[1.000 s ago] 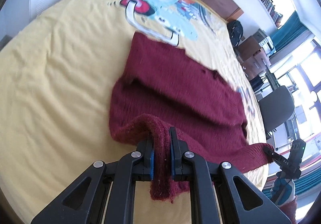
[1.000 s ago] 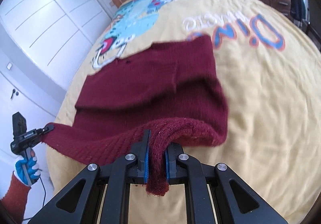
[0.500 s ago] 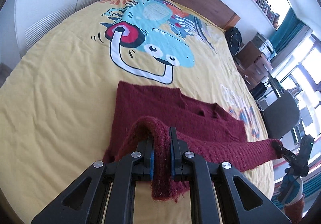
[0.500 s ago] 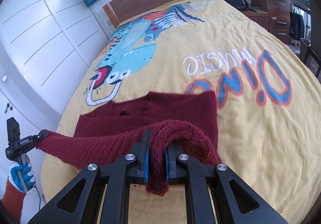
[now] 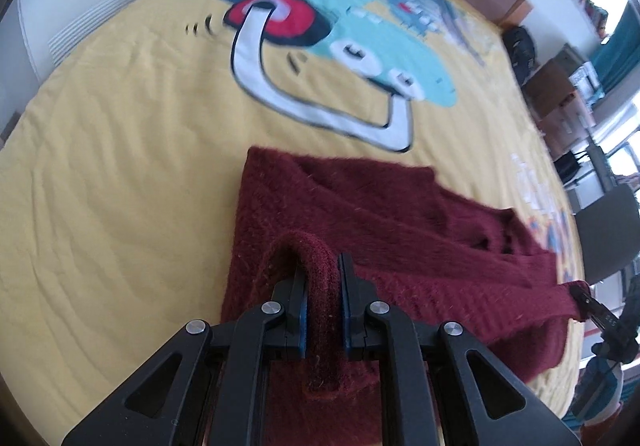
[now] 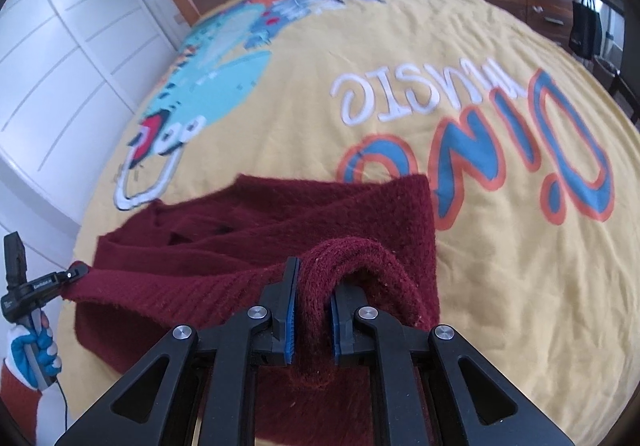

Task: Fold small clothes
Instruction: 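Lift the hem with both tools and fold it over toward the collar, then open both tools and release the folded hem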

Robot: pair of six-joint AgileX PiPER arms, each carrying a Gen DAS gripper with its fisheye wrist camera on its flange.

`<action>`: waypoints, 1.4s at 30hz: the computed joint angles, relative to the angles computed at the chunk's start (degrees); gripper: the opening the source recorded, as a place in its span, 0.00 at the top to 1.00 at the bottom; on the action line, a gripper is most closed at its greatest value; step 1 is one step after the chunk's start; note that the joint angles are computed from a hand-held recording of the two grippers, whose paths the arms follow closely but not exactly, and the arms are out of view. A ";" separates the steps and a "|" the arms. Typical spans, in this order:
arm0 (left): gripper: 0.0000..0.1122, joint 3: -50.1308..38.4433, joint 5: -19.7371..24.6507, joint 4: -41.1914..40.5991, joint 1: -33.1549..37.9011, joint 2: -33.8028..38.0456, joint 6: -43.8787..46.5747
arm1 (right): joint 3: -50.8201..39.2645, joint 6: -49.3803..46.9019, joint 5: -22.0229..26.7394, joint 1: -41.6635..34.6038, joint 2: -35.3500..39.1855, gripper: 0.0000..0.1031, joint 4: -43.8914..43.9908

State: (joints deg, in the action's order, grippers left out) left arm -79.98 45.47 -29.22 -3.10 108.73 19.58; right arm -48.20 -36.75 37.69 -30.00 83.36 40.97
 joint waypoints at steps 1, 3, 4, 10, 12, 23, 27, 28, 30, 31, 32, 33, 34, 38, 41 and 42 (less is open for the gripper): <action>0.89 -0.39 -0.19 0.45 -0.18 0.86 -0.66 | -0.10 0.48 -1.09 0.61 1.28 0.85 -0.37; 0.89 -1.74 0.17 0.69 -0.22 2.53 -1.81 | -0.74 0.39 -2.19 0.95 3.66 0.82 0.18; 0.88 -2.63 0.69 0.37 -0.12 3.36 -2.07 | -1.00 -0.13 -2.37 0.90 4.54 0.80 1.01; 0.70 -6.14 4.86 -6.17 2.57 5.59 -0.36 | -2.04 -2.82 -2.49 0.35 7.74 0.70 4.91; 0.68 -6.54 5.26 -6.44 2.75 5.39 -0.47 | -2.15 -3.26 -2.51 0.57 7.94 0.66 5.20; 0.46 -5.97 3.09 -2.13 3.78 1.25 -3.97 | -4.46 0.33 -2.52 -0.77 4.82 0.39 0.58; 0.46 -4.99 0.84 1.13 2.04 -1.04 -3.81 | -4.16 1.32 -4.21 0.77 1.39 0.39 -3.10; 0.46 -4.78 0.43 1.39 1.51 -1.43 -3.64 | -4.07 1.36 -4.48 1.15 0.82 0.39 -3.51; 0.46 -4.34 -0.19 1.06 0.17 -2.03 -2.78 | -3.95 1.32 -4.81 2.09 0.02 0.39 -4.46; 0.46 -4.26 -0.43 0.93 -0.32 -2.00 -2.34 | -3.81 1.13 -5.04 2.65 -0.13 0.39 -4.63; 0.46 -4.05 -0.83 1.10 -1.41 -2.04 -2.06 | -3.67 1.01 -5.32 3.28 -0.15 0.39 -4.83; 0.46 -4.08 -1.05 1.13 -2.17 -1.80 -1.62 | -3.58 1.01 -5.64 4.02 0.06 0.39 -5.09; 0.46 -4.26 -1.24 1.30 -2.77 -1.38 -1.34 | -3.46 1.05 -6.01 4.81 0.49 0.39 -5.21; 0.46 -4.61 -3.01 4.65 -6.24 1.10 -2.61 | -2.77 2.15 -8.66 7.75 2.91 0.39 -6.15; 0.46 -5.09 -4.70 7.49 -7.80 3.84 -4.27 | -2.55 2.21 -10.94 9.35 5.58 0.39 -6.00; 0.46 -4.92 -5.15 8.13 -7.85 4.38 -4.57 | -2.62 1.95 -11.61 9.71 6.79 0.39 -5.74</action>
State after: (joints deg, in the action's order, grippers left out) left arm -84.90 40.32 -21.09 -10.94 113.11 15.01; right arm -50.82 -34.80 26.08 -20.29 90.15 35.23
